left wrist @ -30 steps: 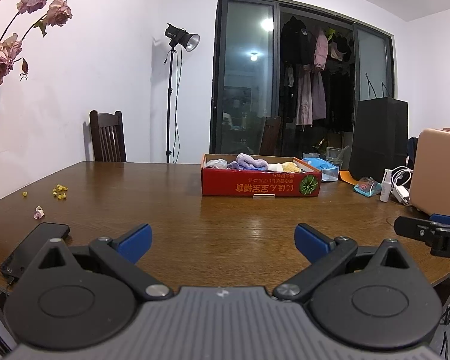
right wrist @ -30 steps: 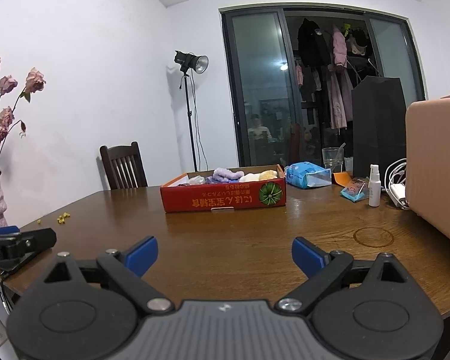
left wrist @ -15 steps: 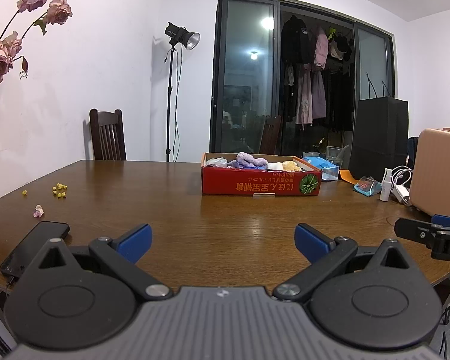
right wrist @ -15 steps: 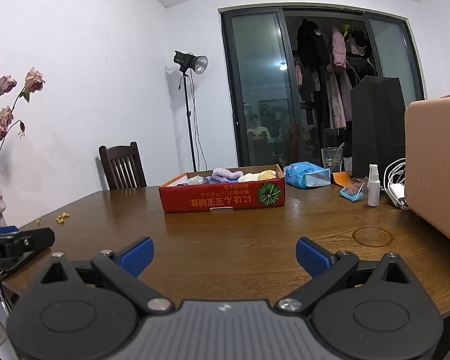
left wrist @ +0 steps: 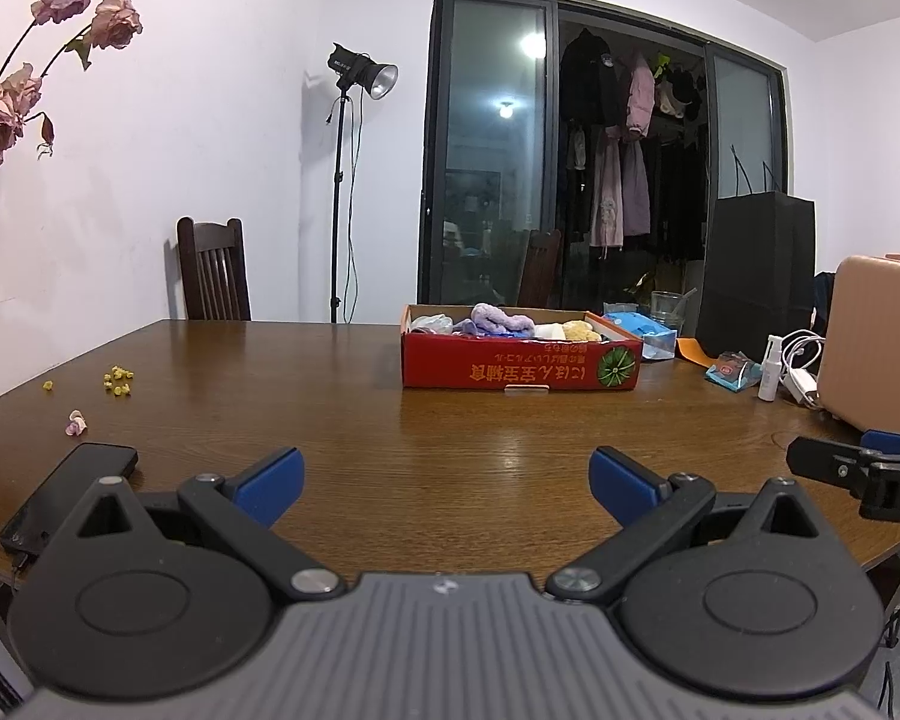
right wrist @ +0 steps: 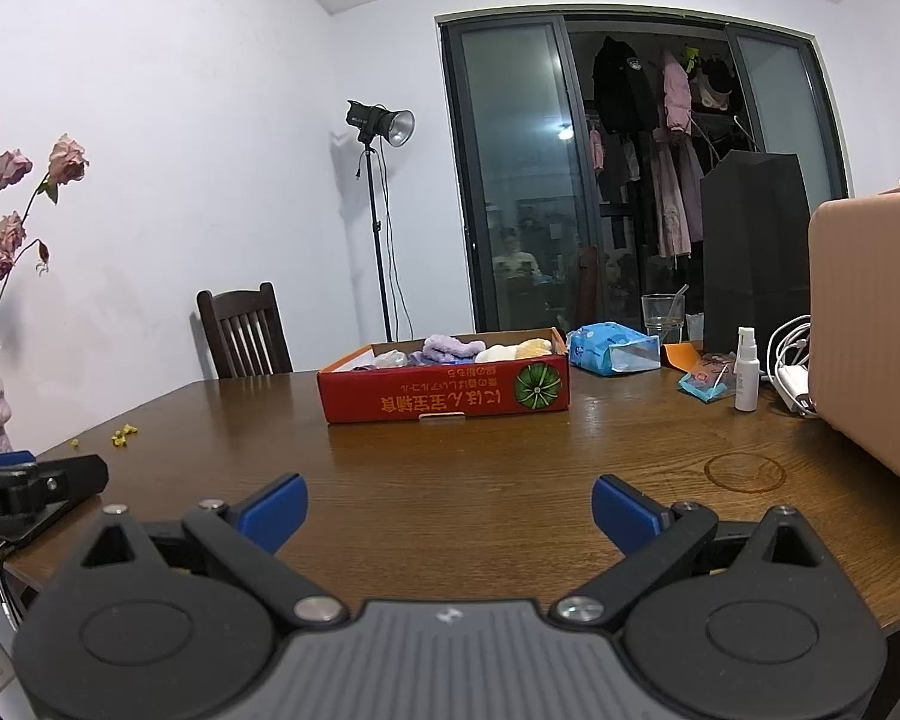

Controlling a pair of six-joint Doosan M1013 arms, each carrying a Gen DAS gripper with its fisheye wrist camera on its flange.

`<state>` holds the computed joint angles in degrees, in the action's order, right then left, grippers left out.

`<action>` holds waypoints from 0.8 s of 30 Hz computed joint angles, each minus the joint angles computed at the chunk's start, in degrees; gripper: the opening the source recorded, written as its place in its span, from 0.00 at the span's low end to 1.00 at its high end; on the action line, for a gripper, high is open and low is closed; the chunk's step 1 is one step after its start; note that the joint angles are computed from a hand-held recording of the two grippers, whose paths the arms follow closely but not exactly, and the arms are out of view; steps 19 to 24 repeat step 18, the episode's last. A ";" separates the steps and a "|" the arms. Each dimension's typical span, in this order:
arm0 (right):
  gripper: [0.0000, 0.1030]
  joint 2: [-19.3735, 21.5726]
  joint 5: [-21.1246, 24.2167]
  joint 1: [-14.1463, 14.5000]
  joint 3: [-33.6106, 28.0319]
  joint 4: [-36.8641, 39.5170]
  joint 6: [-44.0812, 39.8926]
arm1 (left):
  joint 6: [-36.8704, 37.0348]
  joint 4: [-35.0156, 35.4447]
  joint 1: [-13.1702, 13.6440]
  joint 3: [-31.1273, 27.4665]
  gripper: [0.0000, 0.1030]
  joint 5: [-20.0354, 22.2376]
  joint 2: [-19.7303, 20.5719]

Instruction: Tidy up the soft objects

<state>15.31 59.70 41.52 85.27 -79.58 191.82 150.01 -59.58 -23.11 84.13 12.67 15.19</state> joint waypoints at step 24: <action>0.99 -0.15 -0.19 -0.15 0.28 0.25 -0.09 | 6.46 -6.50 0.21 0.41 1.00 0.63 -0.27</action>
